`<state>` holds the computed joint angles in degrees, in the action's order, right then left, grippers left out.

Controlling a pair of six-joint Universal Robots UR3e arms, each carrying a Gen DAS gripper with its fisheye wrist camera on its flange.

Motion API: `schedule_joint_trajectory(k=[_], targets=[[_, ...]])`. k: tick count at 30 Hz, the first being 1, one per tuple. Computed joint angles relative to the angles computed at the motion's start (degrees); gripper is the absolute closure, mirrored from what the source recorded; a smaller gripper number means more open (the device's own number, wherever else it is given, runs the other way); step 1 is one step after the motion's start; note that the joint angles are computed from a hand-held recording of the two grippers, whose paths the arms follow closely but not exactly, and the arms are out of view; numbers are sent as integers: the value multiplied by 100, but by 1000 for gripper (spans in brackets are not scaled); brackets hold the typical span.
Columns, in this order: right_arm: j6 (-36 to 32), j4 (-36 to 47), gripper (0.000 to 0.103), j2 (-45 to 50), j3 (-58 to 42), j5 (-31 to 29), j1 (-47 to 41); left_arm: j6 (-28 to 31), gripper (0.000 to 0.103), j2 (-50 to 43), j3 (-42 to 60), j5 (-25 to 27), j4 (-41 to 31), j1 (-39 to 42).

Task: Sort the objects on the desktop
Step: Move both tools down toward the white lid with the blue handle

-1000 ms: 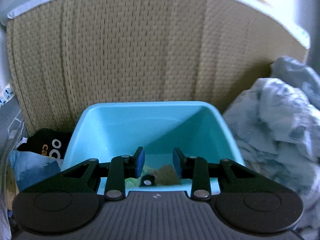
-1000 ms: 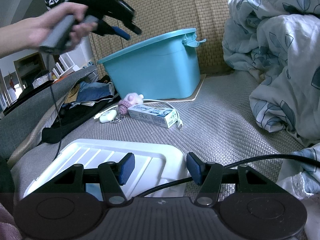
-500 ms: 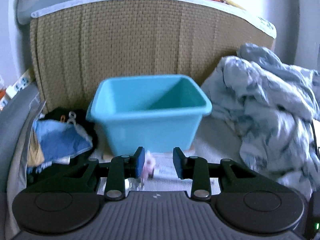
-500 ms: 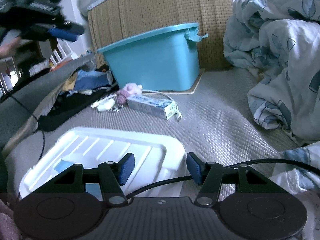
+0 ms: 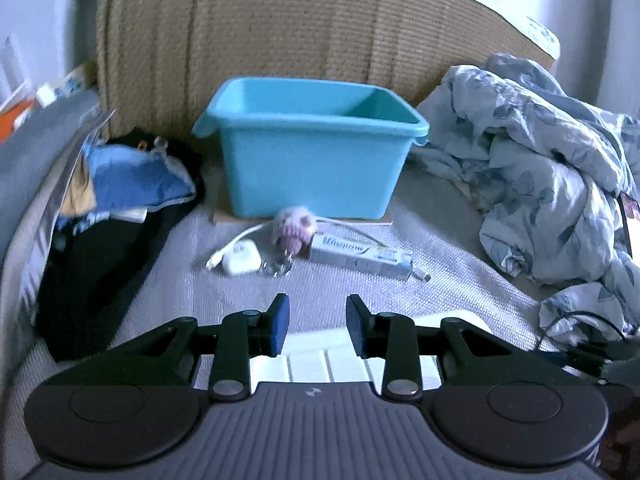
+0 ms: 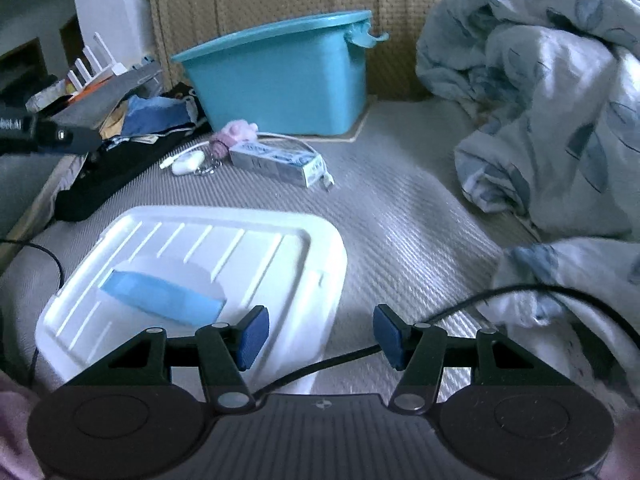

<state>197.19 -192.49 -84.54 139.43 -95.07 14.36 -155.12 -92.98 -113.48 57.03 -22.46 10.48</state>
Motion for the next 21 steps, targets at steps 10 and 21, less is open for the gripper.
schedule_joint_trajectory(k=[10,21], targets=[[211,2898,41,-3565,195,-1016,809,320,67,573,-977,-652,439,498],[1382,6038,31,-4473,-1801,-3891,3541,167,63,929,-1346,-964,626,803]])
